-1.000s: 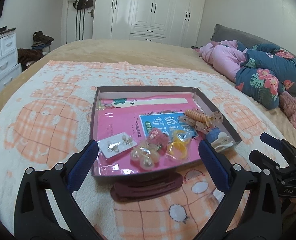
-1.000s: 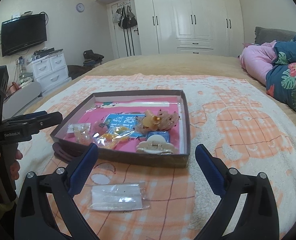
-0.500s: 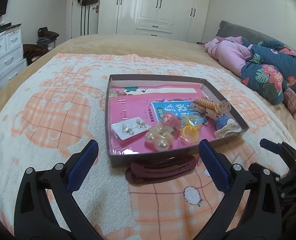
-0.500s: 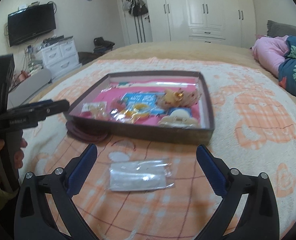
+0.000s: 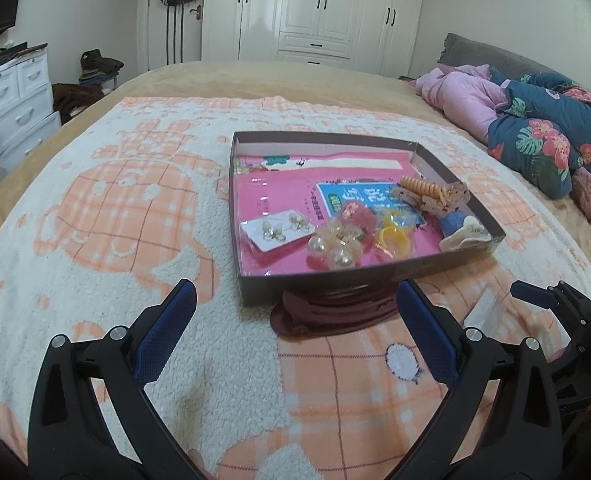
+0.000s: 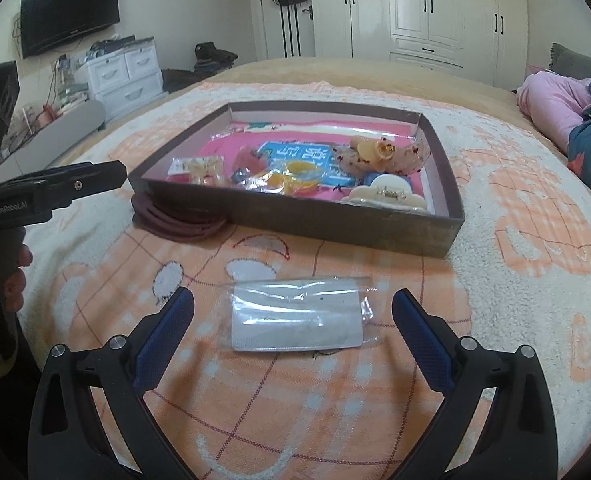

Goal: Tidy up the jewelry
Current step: 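Grasp the clear bag with the right tool while the left tool grasps the maroon claw clip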

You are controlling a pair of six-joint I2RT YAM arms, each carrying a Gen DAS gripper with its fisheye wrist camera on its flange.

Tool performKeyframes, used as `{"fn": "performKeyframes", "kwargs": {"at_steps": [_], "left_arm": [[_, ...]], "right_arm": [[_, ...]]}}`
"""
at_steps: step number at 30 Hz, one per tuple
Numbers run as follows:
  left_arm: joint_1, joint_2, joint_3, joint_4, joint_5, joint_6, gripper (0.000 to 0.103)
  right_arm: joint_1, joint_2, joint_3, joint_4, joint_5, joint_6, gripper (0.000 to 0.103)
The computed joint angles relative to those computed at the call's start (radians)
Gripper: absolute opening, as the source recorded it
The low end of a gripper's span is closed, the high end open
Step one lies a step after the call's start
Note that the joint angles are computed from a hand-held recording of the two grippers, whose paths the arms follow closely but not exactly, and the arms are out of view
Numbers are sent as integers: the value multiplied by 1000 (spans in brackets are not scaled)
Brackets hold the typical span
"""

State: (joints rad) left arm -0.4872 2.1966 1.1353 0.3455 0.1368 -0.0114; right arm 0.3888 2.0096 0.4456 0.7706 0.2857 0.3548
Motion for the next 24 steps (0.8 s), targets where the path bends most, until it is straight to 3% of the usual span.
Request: {"fn": "performKeyframes", "kwargs": {"at_steps": [13,16,18,24], "left_arm": [[-33,90,91,-94,8,-5,92],[-45,112,119,-116,12,-6,92],[-54,125,138,-128,12,-10,92],[-84,161,193,-159,-4,-29,92]], "right_arm": [[-4,98,79,-62,5,-17,96],[-9,96,75,-57,13,-16,95],[-12,96,74,-57,19,-18,87],[-37,73,55,-64,78,9,86]]}}
